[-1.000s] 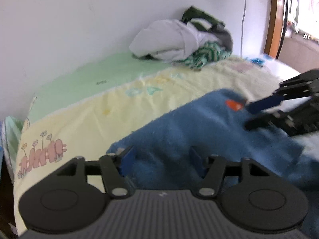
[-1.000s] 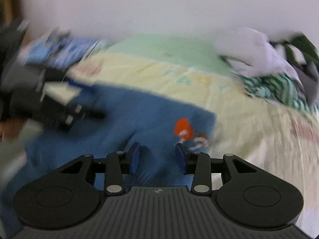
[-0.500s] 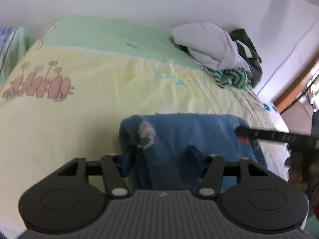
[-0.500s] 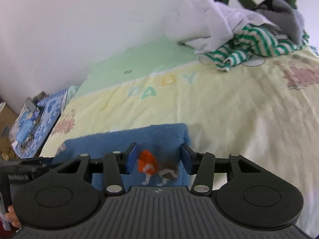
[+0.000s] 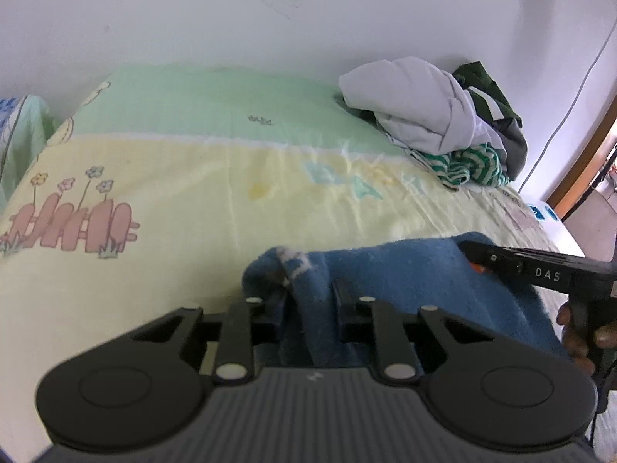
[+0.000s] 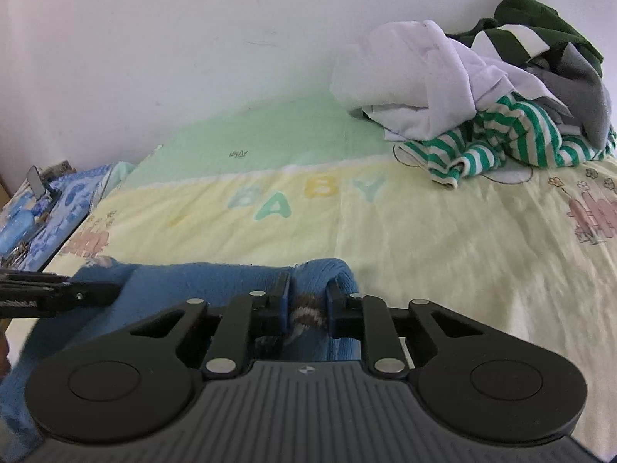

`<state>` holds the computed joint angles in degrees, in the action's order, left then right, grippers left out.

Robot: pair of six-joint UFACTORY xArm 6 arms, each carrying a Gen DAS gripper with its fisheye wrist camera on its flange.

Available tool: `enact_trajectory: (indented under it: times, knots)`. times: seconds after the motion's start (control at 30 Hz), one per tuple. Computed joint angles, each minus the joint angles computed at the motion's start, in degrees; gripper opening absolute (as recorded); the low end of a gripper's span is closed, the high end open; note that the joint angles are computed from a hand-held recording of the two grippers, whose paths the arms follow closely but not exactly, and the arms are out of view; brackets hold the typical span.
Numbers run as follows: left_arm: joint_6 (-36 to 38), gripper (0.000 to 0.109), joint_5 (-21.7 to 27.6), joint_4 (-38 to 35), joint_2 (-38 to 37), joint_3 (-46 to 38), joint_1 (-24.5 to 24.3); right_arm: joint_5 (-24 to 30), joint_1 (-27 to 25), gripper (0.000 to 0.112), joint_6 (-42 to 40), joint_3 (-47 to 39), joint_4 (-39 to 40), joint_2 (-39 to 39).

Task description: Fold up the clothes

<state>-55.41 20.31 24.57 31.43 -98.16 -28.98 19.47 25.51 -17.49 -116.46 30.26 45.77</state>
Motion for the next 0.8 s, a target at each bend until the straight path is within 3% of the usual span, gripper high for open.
enact_trajectory:
  times: [0.07, 0.13, 0.2, 0.3, 0.43, 0.5, 0.57, 0.6, 0.63, 0.67, 0.73, 0.8]
  knots:
    - [2.13, 0.025, 0.53, -2.33, -0.83, 0.61, -0.06, 2.47, -0.61, 0.024, -0.14, -0.39, 1.84, -0.68]
    - [4.06, 0.026, 0.28, -5.02, -2.56, 2.3, 0.04, 3.82, -1.3, 0.038, 0.65, 2.77, 2.61, -3.94]
    - [3.15, 0.032, -0.07, -3.95, -5.01, 4.61, -0.08, 2.57, -1.45, 0.038, -2.84, 9.38, 6.68, -9.23]
    - [5.69, 0.046, -0.85, -6.74, -9.49, 9.54, -0.91, 6.16, -1.97, 0.039, -7.57, 17.5, 11.46, -16.73]
    - [13.09, 0.046, -0.4, -15.93, -12.8, 13.47, -3.6, 10.64, -1.96, 0.039, -6.56, 24.1, 11.53, -22.26]
    - [12.88, 0.046, 1.26, -14.29, -12.2, 12.67, -4.8, 11.27, -1.64, 0.039, -4.04, 24.86, 10.29, -22.37]
    - [12.57, 0.036, 1.03, -14.39, -10.98, 11.87, -5.37, 11.06, -1.35, 0.035, -2.44, 24.51, 9.51, -21.51]
    - [12.84, 0.024, 0.23, -15.39, -10.38, 11.63, -5.42, 11.54, -1.41, 0.026, -2.25, 23.6, 9.94, -20.75]
    - [13.91, 0.019, -0.98, -17.27, -10.1, 11.59, -5.18, 11.52, -1.47, 0.014, -3.04, 23.07, 12.13, -20.48]
    - [14.37, 0.015, -2.18, -18.33, -9.98, 11.62, -4.81, 11.34, -1.52, 0.013, -4.09, 22.68, 14.78, -20.37]
    - [15.45, 0.015, -4.28, -19.16, -9.84, 12.06, -4.28, 10.76, -1.33, 0.012, -5.48, 22.0, 17.8, -20.27]
    - [18.02, 0.017, -3.71, -21.94, -8.96, 12.1, -4.4, 11.65, -1.13, 0.013, -3.45, 21.22, 13.25, -19.08]
